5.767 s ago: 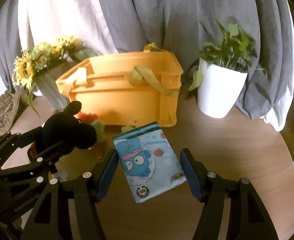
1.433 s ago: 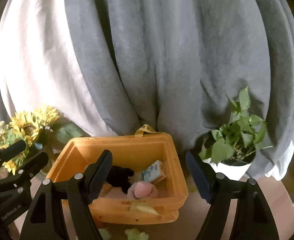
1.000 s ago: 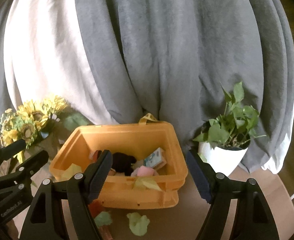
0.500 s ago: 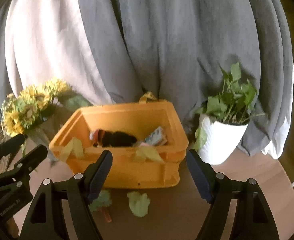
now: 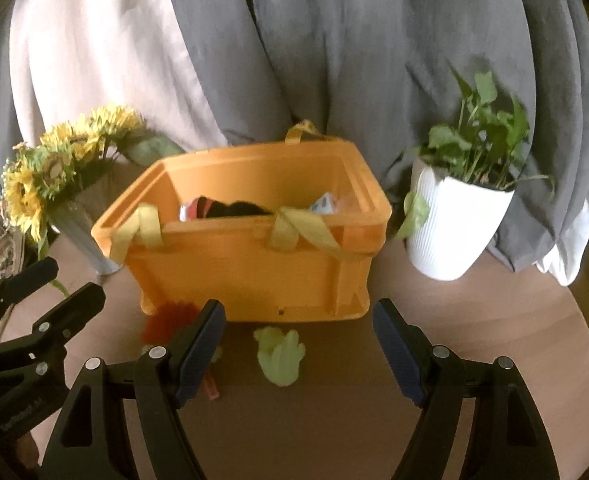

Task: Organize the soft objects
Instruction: 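Move both tools back toward the fuzzy plush and green frog plush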

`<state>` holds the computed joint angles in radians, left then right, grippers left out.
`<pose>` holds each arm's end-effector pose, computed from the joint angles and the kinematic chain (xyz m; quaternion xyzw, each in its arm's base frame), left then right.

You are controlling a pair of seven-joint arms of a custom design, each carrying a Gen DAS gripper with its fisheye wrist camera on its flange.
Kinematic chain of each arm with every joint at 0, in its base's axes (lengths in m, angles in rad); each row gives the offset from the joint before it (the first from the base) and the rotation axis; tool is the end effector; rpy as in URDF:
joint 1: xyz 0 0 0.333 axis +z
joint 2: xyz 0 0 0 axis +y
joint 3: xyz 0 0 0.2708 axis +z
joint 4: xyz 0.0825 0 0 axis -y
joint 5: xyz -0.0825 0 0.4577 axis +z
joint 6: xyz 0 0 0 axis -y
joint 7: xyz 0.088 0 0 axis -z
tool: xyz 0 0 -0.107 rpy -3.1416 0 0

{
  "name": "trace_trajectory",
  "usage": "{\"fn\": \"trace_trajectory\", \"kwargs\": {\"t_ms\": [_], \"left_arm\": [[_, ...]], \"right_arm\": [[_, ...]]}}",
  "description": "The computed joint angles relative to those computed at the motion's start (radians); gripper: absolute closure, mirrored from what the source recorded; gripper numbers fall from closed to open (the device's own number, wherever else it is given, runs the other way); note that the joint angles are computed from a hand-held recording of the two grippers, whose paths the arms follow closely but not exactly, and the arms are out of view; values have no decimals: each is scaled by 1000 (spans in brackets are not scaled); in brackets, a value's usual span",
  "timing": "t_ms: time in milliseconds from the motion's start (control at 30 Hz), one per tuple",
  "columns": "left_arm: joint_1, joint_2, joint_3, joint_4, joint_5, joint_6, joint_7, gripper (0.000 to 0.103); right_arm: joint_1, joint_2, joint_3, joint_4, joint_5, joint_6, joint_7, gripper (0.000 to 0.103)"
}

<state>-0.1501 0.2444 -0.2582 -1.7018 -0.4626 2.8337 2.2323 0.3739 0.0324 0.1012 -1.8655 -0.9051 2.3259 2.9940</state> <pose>0.6912 -0.2579 0.4844 -0.3933 0.7990 -0.3995 0.2176 0.6093 0.2973 0.4777 -0.4835 0.7683 -0.3372 0.2497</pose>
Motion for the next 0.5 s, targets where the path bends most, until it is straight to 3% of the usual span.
{"fn": "trace_trajectory", "kwargs": {"t_ms": [500], "left_arm": [[-10, 54, 21, 16, 105, -86, -64, 31]], "right_arm": [[6, 77, -18, 29, 134, 38, -119, 26]]}}
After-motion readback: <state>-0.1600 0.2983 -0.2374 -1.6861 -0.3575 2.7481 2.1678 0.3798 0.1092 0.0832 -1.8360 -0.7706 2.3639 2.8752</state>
